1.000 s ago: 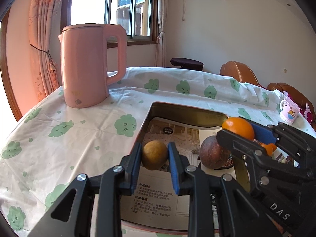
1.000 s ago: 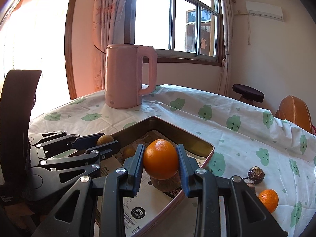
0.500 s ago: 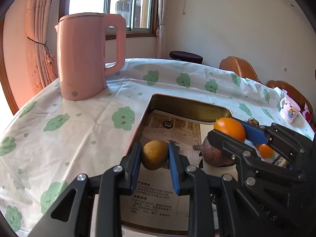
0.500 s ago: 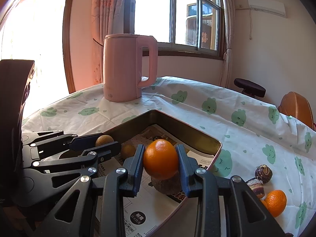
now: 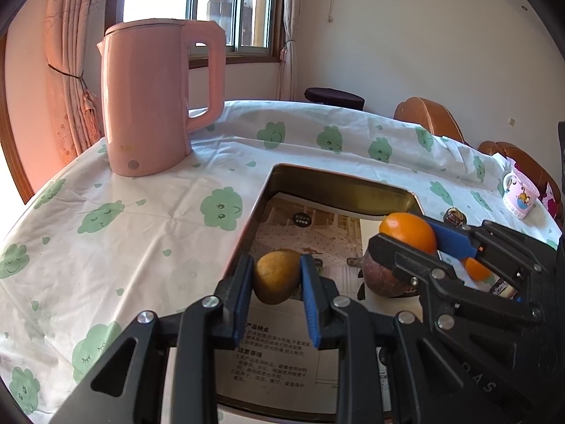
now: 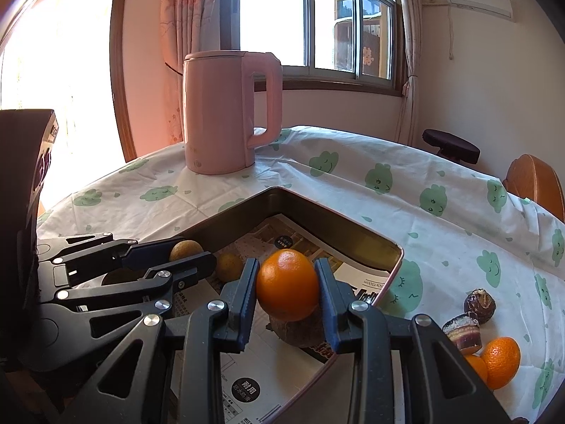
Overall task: Organize fruits
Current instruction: 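Lower the orange with the right gripper while the left gripper lowers the yellow fruit into the tin, then open the right gripper to drop the orange while the left gripper releases the yellow fruit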
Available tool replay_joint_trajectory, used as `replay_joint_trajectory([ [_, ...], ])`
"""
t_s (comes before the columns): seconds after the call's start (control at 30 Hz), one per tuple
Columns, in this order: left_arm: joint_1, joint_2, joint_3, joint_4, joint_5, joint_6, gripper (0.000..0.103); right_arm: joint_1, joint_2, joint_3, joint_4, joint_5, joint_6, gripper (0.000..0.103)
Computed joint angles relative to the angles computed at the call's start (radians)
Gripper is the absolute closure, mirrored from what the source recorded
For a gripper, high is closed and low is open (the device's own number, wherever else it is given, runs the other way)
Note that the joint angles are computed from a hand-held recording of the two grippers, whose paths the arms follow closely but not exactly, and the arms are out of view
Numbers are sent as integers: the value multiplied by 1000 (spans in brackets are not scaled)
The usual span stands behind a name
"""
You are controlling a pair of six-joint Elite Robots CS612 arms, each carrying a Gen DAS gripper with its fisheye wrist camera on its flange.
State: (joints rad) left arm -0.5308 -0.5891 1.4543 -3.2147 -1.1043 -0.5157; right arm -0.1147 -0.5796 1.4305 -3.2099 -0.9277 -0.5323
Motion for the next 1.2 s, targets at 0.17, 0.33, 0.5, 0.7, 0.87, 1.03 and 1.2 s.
replay_joint_trajectory([
  [0.17, -2, -1, 2, 1, 10, 0, 75, 0, 0, 0, 1, 0, 0, 68],
  [0.33, -7, -2, 7, -6, 44, -2, 75, 1, 0, 0, -6, -10, 9, 64],
  [0.5, -10, -2, 11, -22, 59, -2, 74, 0, 2, 2, -27, -20, 29, 57],
  [0.7, -14, -1, 20, -59, 76, 3, 72, -3, 5, 5, -64, -20, 57, 49],
  [0.87, -17, -5, 40, -107, 114, -27, 46, -10, 9, 12, -124, -1, 92, 43],
  [1.03, -19, -3, 45, -132, 121, -23, 39, -21, 15, 13, -185, 17, 160, 30],
  [1.2, -25, -2, 44, -134, 149, -15, 29, -26, 16, 20, -221, 21, 187, 29],
])
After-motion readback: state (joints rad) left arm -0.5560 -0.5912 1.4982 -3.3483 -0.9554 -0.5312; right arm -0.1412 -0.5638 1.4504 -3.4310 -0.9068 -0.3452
